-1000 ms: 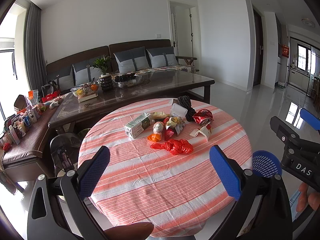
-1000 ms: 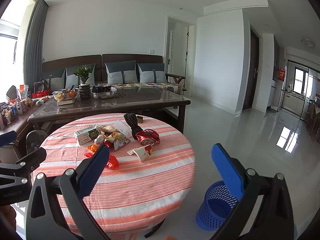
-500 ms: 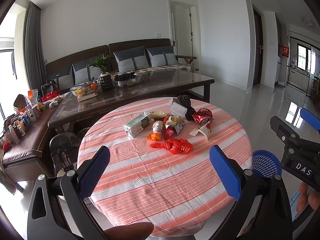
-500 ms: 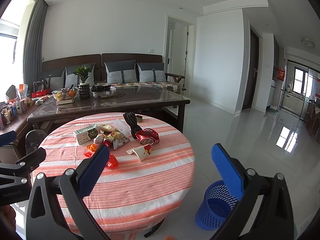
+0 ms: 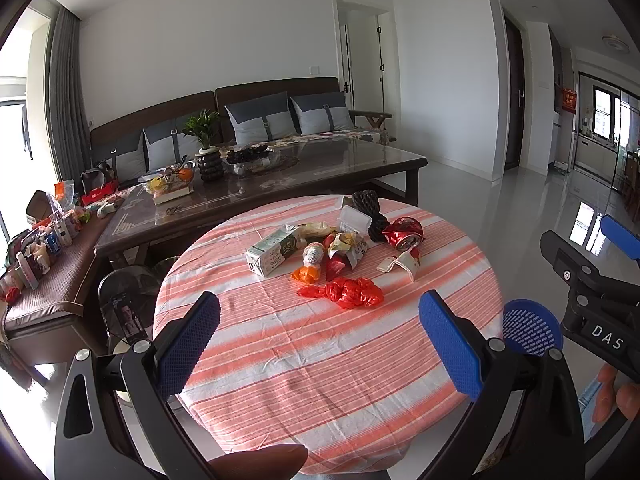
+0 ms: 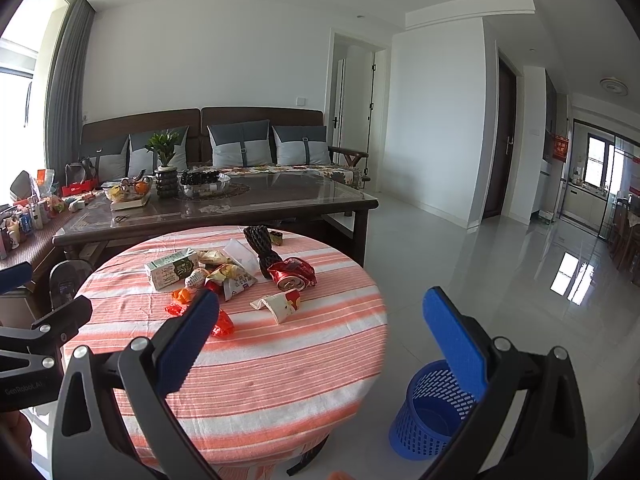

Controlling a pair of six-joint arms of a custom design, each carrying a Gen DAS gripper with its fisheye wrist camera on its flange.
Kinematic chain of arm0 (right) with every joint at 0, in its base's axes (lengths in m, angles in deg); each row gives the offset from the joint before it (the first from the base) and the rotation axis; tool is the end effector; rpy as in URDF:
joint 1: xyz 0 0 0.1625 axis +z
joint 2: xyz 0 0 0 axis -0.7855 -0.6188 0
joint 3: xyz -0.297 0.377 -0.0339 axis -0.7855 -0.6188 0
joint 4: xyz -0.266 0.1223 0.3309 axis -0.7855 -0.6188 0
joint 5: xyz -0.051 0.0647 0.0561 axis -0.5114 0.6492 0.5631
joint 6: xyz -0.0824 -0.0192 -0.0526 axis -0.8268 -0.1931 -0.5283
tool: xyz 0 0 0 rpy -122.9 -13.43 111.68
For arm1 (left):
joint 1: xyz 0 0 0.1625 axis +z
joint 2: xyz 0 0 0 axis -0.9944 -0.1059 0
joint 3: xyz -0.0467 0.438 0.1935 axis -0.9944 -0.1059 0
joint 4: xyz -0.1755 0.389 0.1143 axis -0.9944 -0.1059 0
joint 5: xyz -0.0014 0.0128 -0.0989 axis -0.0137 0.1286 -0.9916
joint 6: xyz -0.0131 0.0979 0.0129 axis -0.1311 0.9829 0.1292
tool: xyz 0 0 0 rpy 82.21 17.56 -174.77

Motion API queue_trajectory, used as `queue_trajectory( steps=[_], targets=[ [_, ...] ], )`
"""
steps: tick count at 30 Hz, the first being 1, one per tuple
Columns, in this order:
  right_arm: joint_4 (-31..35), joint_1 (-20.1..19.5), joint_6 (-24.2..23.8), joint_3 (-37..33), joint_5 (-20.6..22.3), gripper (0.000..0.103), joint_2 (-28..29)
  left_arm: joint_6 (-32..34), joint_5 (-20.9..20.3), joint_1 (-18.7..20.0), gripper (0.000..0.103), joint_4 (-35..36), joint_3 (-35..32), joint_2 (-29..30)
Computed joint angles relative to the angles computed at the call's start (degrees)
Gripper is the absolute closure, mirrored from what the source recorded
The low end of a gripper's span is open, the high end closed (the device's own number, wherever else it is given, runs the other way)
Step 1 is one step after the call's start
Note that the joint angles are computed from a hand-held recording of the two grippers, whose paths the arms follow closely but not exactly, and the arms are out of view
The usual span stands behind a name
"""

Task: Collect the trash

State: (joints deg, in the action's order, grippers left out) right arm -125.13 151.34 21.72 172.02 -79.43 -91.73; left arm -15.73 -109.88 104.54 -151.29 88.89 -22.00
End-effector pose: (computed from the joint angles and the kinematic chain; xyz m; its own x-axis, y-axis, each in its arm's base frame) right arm 0.1657 -0.4729 0.5236 -0.6710 0.1145 0.7326 -0.6599 0.3584 -0.6604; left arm -0.5764 -0.4585 0.1457 -0.6435 0.0837 -0.7608 0.6967 0.4757 -0.5370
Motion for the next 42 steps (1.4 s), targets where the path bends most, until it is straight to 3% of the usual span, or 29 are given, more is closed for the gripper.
queue_trajectory(
  steps=[42],
  targets=[
    [0.23,-0.68,-0.01,0.01,0.09,0.005,-0.22,-0.87,-0.38,0.11,0.004,0.46,0.18,0.88]
  ],
)
